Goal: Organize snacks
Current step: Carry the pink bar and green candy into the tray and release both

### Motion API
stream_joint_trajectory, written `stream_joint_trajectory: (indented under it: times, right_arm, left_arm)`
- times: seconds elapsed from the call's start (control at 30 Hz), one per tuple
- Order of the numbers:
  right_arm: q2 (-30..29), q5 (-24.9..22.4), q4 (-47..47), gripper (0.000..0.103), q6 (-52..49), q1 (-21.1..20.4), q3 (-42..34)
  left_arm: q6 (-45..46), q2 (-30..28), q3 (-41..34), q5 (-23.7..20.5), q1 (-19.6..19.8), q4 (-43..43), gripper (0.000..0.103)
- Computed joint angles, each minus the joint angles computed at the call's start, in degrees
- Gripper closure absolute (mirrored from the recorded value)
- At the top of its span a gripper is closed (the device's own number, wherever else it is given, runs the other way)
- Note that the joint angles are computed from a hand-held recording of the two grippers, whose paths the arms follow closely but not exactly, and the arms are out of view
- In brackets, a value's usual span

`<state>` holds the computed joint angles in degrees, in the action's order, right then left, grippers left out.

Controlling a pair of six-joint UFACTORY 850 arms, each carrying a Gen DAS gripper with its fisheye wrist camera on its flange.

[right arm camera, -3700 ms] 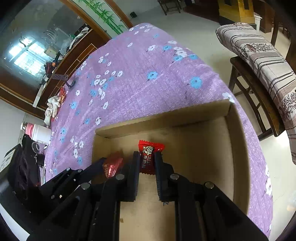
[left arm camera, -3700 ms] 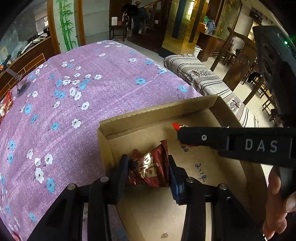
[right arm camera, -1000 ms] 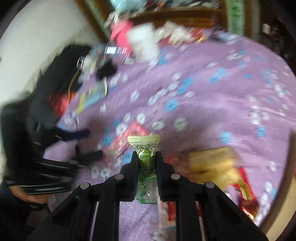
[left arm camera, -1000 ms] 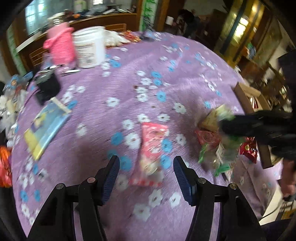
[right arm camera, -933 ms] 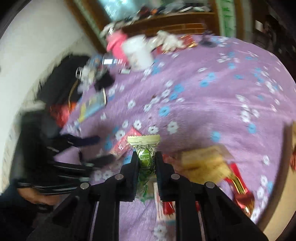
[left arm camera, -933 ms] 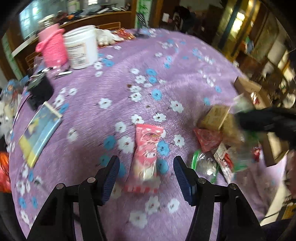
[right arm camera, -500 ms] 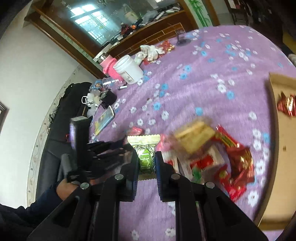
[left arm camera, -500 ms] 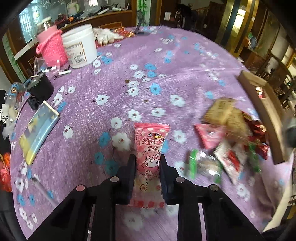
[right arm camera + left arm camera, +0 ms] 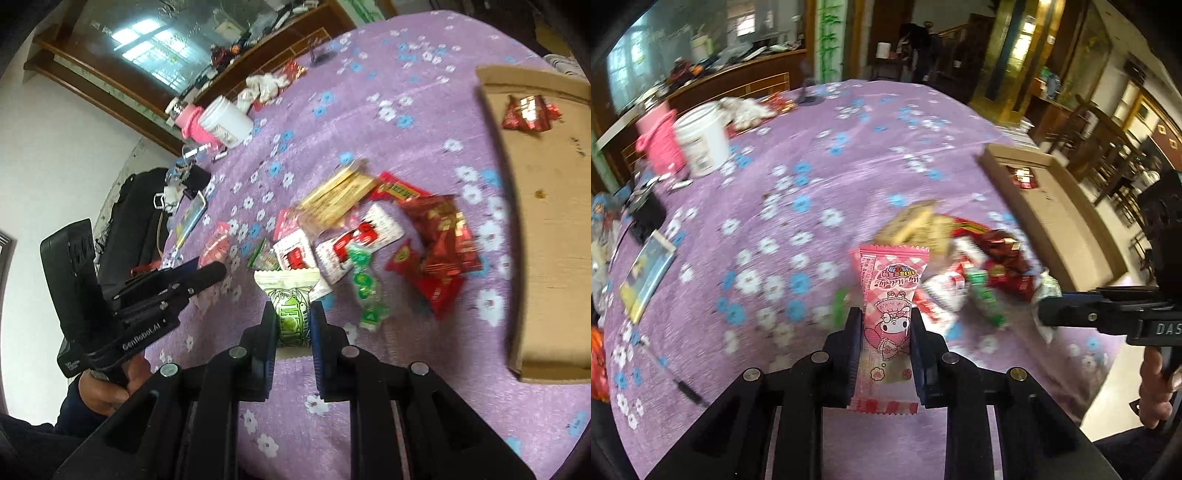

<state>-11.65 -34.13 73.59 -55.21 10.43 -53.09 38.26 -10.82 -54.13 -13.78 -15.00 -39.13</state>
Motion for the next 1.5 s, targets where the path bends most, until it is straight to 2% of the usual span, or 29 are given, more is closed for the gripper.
stream_joint_trajectory:
  times: [0.17,0.37,0.57,0.77,1.2,1.5]
  right_arm:
    - [2.93,0.16,0.43,0.087,-0.12,-2.75,2.67]
    - [6.86,0.32,2.35,0.087,-1.67,-7.46,6.29]
    - [9.84,-0.62,4.7,0.087,-3.17,-13.92,9.64]
    - [10.87,-1.32,3.54,0.087,-2.66,-18.48,10.53]
    - [7.43,-2.42,-1.75,0.087,-0.07,-22.7,6.8]
    - [0.24,-0.61,-9.5,0.087,5.25,-22.51,-2.34]
  left_arm:
    - [3.28,-0.77,-2.1,-0.95,-3.78,-2.7,0.079]
    - [2.03,-3.25,-6.51,-2.56,-8.7,-0.24,0.079]
    - [0.81,-6.47,-11.57,-4.48,-12.89,2.39,0.079]
    - [-0.29,-9.19,-15.45,-5.72,-15.47,3.43,0.079]
    - [-5.65,-14.51,-21.7,-6.8,-17.73,5.21,0.079]
    - [-16.15,-21.74,-30.28,-8.11,-18.46,13.33,0.079]
